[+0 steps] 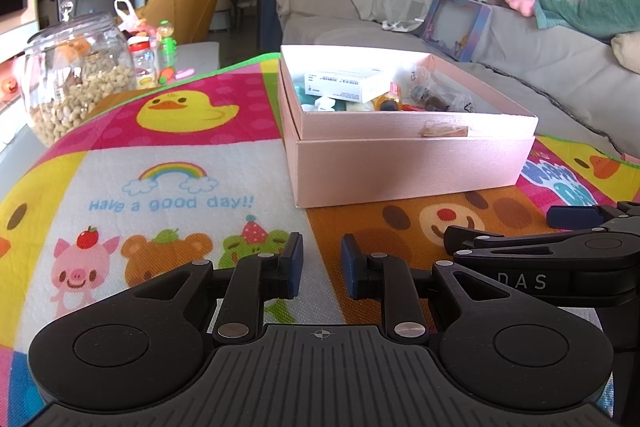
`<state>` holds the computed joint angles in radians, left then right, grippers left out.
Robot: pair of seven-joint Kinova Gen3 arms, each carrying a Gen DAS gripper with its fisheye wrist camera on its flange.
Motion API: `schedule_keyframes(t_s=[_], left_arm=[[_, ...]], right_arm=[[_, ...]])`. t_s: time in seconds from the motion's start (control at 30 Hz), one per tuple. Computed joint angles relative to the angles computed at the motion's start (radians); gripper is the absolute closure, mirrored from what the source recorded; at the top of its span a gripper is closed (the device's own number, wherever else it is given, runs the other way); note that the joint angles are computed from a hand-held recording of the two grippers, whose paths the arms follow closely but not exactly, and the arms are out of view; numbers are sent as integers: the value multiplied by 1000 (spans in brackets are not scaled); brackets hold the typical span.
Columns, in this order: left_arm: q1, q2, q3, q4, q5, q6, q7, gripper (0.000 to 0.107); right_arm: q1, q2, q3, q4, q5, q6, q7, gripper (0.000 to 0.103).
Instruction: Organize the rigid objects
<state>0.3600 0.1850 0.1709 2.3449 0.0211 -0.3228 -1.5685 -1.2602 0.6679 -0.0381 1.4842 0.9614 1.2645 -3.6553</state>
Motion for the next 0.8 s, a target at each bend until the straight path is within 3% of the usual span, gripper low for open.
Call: schedule_keyframes(t_s=[0.8], left_arm=[[2, -1, -1, -1, 0, 1, 3, 84]], right_arm=[[0, 0, -1, 0, 0, 0, 0, 0]])
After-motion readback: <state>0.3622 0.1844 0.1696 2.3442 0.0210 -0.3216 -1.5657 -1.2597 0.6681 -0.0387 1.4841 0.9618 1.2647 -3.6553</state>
